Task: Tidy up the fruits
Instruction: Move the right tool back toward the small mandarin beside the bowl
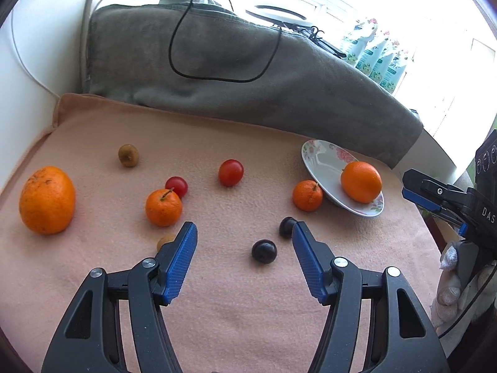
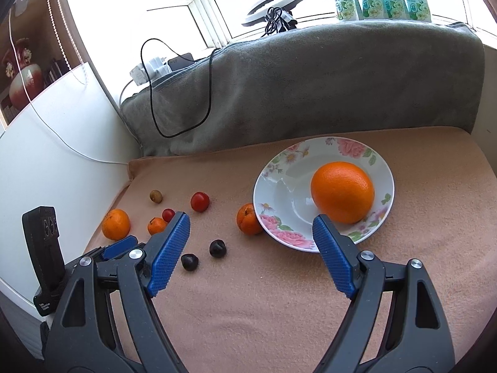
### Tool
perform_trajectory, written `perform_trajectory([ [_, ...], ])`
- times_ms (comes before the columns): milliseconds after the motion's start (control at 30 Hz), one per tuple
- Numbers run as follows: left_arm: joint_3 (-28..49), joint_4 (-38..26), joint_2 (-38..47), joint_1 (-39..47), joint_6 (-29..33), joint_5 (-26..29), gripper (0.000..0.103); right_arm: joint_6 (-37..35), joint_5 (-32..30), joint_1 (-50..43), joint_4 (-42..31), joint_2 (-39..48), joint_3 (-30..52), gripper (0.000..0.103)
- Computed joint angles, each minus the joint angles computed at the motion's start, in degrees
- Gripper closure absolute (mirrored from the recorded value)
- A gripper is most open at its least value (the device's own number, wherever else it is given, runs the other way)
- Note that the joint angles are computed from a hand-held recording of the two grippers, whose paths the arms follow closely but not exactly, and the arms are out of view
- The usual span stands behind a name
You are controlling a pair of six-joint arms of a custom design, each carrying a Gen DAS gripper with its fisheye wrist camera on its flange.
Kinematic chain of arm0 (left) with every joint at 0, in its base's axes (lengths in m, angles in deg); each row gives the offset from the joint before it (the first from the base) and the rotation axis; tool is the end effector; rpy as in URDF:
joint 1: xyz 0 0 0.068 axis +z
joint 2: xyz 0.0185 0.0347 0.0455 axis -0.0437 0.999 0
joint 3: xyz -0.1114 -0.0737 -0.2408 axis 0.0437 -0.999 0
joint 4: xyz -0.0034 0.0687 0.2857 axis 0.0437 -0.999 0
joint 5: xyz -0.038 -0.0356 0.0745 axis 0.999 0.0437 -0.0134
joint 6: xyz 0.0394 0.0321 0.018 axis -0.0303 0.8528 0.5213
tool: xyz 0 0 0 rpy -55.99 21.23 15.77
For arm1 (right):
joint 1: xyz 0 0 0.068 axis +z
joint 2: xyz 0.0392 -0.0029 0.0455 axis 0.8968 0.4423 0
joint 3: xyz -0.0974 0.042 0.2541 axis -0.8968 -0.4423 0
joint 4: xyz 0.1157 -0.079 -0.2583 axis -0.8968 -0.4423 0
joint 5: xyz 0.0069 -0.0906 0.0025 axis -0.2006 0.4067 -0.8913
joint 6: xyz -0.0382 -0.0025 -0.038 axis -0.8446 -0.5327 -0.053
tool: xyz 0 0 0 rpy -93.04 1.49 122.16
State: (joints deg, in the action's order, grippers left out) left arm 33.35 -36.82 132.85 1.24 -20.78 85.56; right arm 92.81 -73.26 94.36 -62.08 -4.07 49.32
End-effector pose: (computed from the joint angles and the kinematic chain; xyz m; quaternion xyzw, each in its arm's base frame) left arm 0.2756 0.0018 0.2371 0.0829 0.9052 -0.1945 0.3686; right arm 0.2528 0.1424 0.2415 0.0437 0.8861 0.1666 0.4304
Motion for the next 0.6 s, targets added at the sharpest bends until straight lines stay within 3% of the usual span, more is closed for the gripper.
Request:
perform_trajectory([
  [200, -1.35, -1.04, 0.03, 4.22, 2.26, 0.38, 0.04, 0.64, 0.87, 3.86, 0.48, 2.38, -0.48, 0.02],
  [600, -1.38, -0.17, 2.71, 10.64, 3.24, 2.51, 0.04, 1.96, -0.24, 6.51, 2.19, 9.37, 0.62, 0.041],
])
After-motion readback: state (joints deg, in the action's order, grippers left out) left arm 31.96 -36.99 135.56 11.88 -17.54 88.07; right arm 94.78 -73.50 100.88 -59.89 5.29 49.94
